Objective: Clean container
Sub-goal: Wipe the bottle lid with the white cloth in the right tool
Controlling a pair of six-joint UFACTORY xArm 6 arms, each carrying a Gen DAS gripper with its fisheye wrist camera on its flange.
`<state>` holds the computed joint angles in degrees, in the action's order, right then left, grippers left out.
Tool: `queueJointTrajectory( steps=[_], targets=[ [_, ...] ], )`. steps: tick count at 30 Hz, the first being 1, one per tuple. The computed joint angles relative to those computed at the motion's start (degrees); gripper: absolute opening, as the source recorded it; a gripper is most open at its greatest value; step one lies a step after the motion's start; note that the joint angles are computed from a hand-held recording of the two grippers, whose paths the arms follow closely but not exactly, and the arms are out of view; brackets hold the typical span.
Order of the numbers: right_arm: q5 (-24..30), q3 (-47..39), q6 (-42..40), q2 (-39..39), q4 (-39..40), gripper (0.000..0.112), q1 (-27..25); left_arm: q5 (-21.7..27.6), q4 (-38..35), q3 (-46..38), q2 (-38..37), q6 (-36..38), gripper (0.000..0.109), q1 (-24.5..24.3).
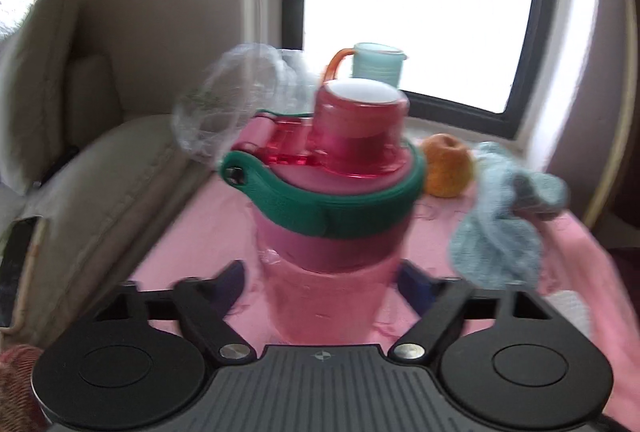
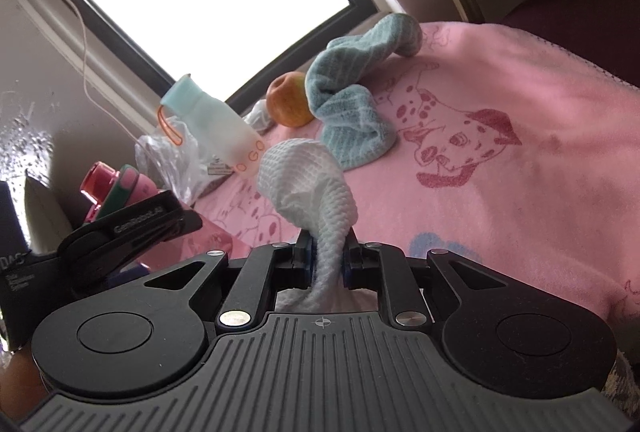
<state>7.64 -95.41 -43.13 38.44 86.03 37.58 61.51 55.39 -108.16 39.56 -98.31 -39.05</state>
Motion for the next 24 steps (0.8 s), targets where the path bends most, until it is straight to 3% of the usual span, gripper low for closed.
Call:
queueJointTrajectory(
  steps=[4, 7, 11, 14, 19, 21, 24],
  targets=[
    [-0.15, 0.02, 1.12, -0.06, -1.76, 0.018, 0.33, -8.47, 3.12, 8.73, -5.05, 0.82, 0.070, 1.48],
    [-0.21, -0.17, 1.20, -0.02, -1.95, 0.018, 0.51, -18.54, 8.02, 17.67, -10.19, 0.74, 0.070, 3.86],
    [0.55, -0.71, -0.37, 0.01, -0.45, 0.018, 0.54, -34.06, 22.38, 29.03, -16.52, -3.26, 0.070, 8.04],
    [1.41, -1.80, -1.08, 0.39, -0.13, 0.018, 0.40, -41.76, 35.70, 33.59, -19.49, -7.39, 0.070, 10.18],
    [7.48, -6.19, -4.51, 1.61, 2.46, 0.018, -0.86, -45.61, 52.48, 37.38, -22.36, -12.89, 0.070, 10.19],
    [13.58, -9.25, -6.31, 2.64, 3.99, 0.018, -1.95, -44.92, 56.01, 38.61, -23.09, -14.51, 0.070, 9.48],
    [27.91, -17.03, -6.99, 6.64, 6.27, 0.019, -4.29, -43.13, 59.41, 40.52, -24.03, -16.52, 0.070, 8.41]
  ],
)
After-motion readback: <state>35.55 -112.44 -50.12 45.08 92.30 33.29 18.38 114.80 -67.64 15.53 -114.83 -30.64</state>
